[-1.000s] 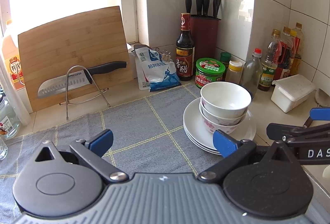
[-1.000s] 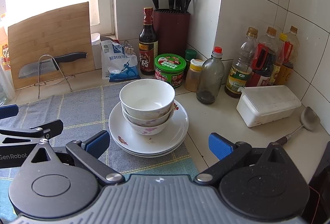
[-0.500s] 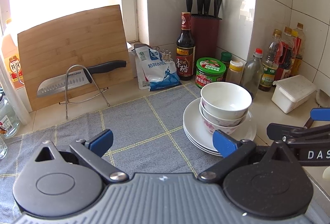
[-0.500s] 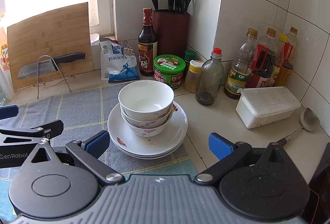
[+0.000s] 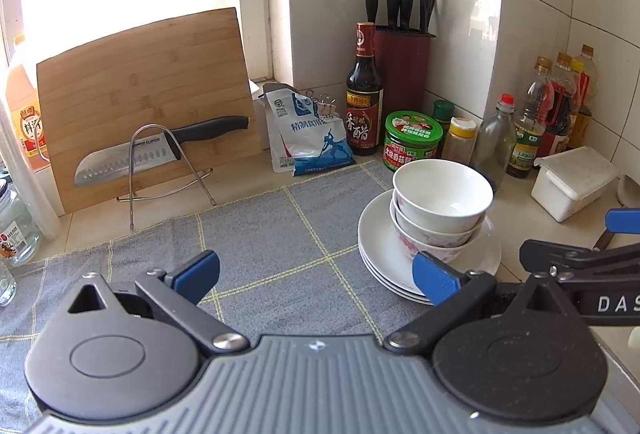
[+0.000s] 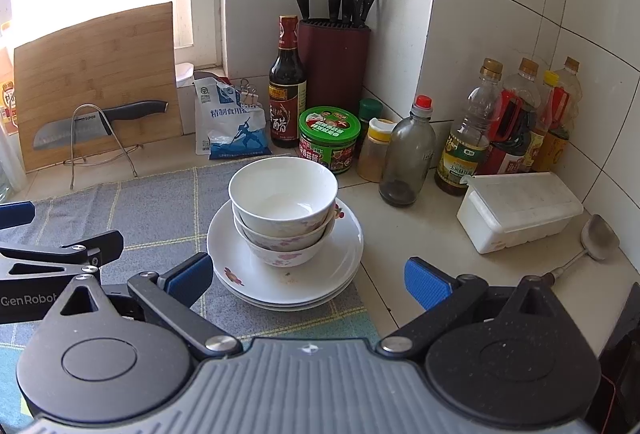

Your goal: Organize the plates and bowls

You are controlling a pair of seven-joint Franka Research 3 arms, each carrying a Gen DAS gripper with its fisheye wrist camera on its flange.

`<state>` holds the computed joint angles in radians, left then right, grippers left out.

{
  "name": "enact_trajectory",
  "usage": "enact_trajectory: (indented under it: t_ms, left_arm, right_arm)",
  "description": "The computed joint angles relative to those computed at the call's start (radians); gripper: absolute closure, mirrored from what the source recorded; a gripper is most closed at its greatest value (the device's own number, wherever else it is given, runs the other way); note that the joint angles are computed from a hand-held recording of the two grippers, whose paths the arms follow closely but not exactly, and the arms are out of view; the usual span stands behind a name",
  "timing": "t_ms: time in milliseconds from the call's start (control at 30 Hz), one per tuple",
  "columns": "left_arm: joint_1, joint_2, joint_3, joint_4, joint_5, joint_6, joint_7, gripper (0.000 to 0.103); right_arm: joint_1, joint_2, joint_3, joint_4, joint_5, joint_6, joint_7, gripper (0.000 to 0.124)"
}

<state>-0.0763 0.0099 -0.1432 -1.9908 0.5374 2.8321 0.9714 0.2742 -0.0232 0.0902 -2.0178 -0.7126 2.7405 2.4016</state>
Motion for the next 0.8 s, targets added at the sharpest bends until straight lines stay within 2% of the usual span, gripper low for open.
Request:
enact_trajectory:
  t_ms: [800]
  left_arm:
    - [0.001,-0.001,0.001,0.004,0.019,-0.011,-0.015,0.001]
  right_arm:
    - [0.007,0.004,0.0,0.005,-0.015,-0.001,0.015,0.021]
